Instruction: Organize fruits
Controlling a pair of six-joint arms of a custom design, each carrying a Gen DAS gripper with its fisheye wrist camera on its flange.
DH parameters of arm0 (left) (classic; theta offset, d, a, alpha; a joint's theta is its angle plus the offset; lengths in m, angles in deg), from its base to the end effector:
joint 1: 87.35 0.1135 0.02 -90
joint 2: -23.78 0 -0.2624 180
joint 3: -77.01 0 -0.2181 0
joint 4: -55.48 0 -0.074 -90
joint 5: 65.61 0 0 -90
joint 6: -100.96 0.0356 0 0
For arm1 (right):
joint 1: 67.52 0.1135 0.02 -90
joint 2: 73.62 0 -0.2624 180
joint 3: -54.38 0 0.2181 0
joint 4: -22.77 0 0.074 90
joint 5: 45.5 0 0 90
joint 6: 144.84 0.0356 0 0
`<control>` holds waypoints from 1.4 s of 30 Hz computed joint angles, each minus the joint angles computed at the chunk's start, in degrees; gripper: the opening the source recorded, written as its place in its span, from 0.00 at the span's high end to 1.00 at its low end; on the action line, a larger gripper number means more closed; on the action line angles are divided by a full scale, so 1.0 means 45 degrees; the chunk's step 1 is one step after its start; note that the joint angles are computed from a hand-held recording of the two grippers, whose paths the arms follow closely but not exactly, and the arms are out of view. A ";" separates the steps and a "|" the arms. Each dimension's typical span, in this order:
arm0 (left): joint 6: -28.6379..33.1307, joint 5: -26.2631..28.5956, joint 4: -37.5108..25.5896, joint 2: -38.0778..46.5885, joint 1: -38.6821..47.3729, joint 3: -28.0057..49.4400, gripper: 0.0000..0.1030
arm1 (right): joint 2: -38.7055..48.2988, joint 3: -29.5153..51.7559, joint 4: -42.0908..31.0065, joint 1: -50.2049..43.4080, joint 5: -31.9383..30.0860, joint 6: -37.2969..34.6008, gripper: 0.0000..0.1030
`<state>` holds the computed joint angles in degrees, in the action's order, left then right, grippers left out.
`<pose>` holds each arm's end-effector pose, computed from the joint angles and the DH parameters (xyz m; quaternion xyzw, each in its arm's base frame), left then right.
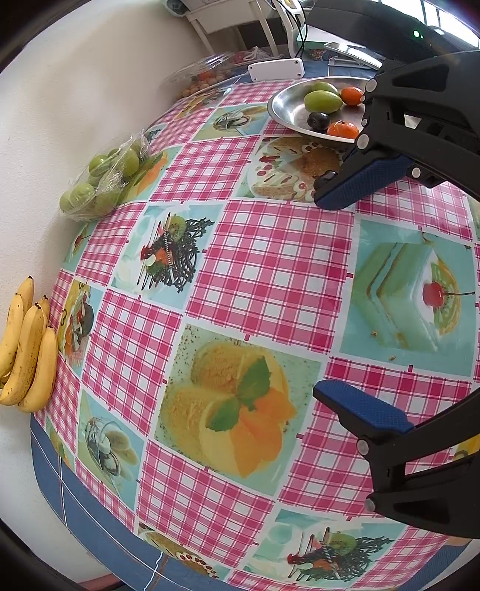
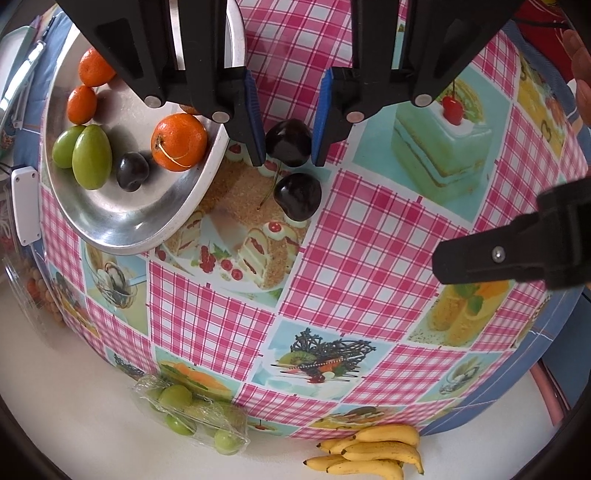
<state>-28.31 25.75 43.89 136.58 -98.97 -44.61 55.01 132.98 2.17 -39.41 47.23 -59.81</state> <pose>0.2870 -0.0599 0.0779 -0.2313 0.9504 -0.0998 0.1827 0.3186 0.1682 0.0480 -0.2767 0.9458 0.0107 0.1695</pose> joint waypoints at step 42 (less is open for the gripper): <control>0.0473 0.0956 -0.0628 0.2850 -0.2109 0.3656 0.56 | -0.2643 -0.1767 0.0906 -0.3672 -0.3457 0.1013 0.74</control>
<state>-26.18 30.06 41.06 149.40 -108.46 -28.16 43.11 125.03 6.25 -55.94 31.67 -55.25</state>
